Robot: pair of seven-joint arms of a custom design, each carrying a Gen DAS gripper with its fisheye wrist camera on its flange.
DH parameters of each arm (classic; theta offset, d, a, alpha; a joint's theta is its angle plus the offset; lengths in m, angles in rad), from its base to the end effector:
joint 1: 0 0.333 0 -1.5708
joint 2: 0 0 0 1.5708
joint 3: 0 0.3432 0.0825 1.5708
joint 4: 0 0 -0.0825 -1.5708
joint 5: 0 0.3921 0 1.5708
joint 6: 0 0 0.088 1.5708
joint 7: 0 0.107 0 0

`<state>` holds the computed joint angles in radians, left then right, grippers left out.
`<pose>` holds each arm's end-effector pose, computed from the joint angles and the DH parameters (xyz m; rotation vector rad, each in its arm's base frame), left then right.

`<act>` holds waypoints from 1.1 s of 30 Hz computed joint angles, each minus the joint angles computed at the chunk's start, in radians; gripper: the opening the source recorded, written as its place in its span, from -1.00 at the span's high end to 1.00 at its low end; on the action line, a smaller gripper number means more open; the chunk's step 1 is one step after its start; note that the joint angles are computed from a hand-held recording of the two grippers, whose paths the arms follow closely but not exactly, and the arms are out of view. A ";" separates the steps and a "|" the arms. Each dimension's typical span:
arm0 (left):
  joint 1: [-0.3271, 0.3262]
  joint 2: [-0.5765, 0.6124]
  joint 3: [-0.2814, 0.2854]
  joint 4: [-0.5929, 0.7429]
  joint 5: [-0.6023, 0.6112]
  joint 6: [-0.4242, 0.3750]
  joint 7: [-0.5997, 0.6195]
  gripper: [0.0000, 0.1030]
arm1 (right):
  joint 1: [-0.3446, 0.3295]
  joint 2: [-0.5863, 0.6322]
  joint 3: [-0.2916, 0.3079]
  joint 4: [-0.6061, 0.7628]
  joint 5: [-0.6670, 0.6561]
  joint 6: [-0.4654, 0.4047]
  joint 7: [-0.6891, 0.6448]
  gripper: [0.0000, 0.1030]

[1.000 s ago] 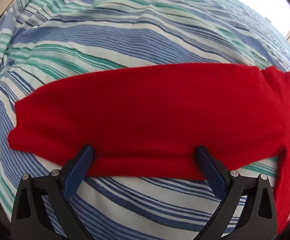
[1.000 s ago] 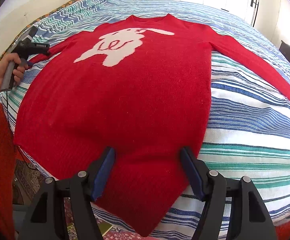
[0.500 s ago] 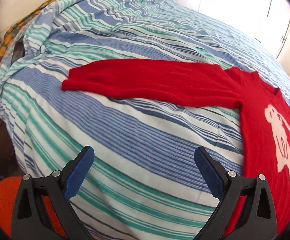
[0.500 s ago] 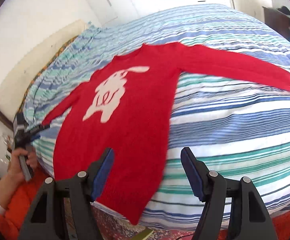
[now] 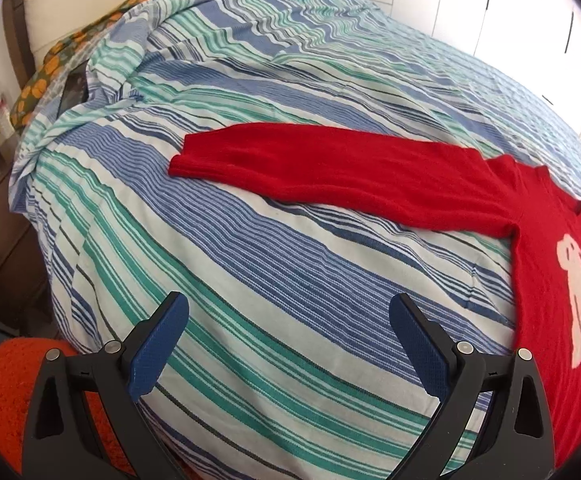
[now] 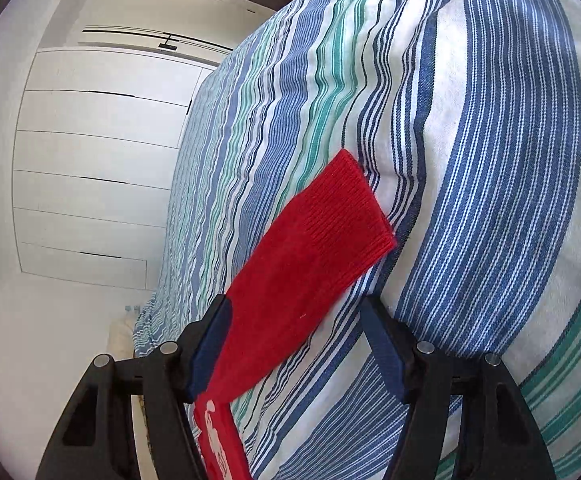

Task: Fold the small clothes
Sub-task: 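Grasp the sleeve cuff nearest the right tool and lift it, then lay the sleeve across the rabbit print and open the right tool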

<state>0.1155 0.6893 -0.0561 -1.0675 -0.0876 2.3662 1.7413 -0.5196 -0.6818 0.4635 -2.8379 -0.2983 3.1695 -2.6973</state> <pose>0.8133 0.0643 0.5172 -1.8392 1.9216 -0.6381 0.3715 0.0173 0.4847 0.1545 2.1682 -0.3044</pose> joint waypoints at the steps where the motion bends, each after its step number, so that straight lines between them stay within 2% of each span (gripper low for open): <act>1: -0.002 0.000 0.002 0.000 0.004 -0.003 0.000 -0.95 | -0.027 -0.002 0.018 0.008 -0.003 -0.023 0.004 -0.16; 3: -0.003 0.002 0.003 0.006 0.007 -0.012 -0.001 -0.95 | -0.076 -0.009 0.053 0.021 -0.017 -0.069 0.031 -0.01; 5: -0.003 0.008 0.004 0.020 0.007 -0.027 -0.009 -0.95 | -0.100 0.002 0.065 0.024 -0.030 -0.082 0.077 0.28; 6: -0.003 0.013 0.005 0.028 0.007 -0.035 -0.016 -0.95 | -0.095 0.010 0.060 0.028 -0.037 -0.099 0.089 0.41; 7: -0.002 0.018 0.005 0.038 0.006 -0.044 -0.023 -0.95 | -0.067 0.020 0.034 0.035 -0.042 -0.138 0.085 0.77; 8: 0.000 0.024 0.005 0.048 0.004 -0.054 -0.030 -0.95 | -0.035 0.030 0.005 0.043 -0.048 -0.172 0.074 0.90; 11: 0.005 0.030 0.000 0.055 -0.001 -0.058 -0.038 -0.95 | 0.028 0.035 -0.064 0.090 -0.092 -0.249 0.018 0.90; 12: 0.007 0.031 -0.003 0.057 -0.004 -0.058 -0.036 -0.95 | 0.034 0.040 -0.078 0.115 -0.121 -0.246 -0.004 0.90; 14: 0.013 0.034 -0.012 0.059 -0.015 -0.056 -0.030 -0.95 | 0.024 0.075 -0.086 0.188 -0.189 -0.183 -0.031 0.90; 18: 0.019 0.041 -0.025 0.065 -0.036 -0.059 -0.014 -0.95 | 0.023 0.231 -0.077 0.439 -0.308 -0.121 -0.095 0.90; 20: 0.023 0.038 -0.030 0.056 -0.047 -0.057 -0.003 -0.95 | 0.019 0.335 -0.045 0.590 -0.367 -0.107 -0.106 0.90; 22: 0.028 0.028 -0.036 0.035 -0.059 -0.043 0.015 -0.95 | 0.044 0.463 -0.025 0.755 -0.416 -0.111 -0.138 0.90; 24: 0.033 0.027 -0.040 0.033 -0.070 -0.041 0.034 -0.95 | 0.122 0.596 -0.040 0.919 -0.395 -0.138 -0.251 0.90; 26: 0.040 0.028 -0.047 0.031 -0.086 -0.035 0.053 -0.95 | 0.195 0.718 -0.035 1.077 -0.316 -0.196 -0.424 0.90; 28: 0.041 0.035 -0.042 0.041 -0.089 -0.043 0.057 -0.95 | 0.243 0.832 -0.012 1.218 -0.258 -0.248 -0.566 0.90; 33: 0.052 0.082 -0.044 0.123 -0.108 -0.100 0.036 -0.95 | 0.349 1.085 0.043 1.517 -0.152 -0.378 -0.813 0.89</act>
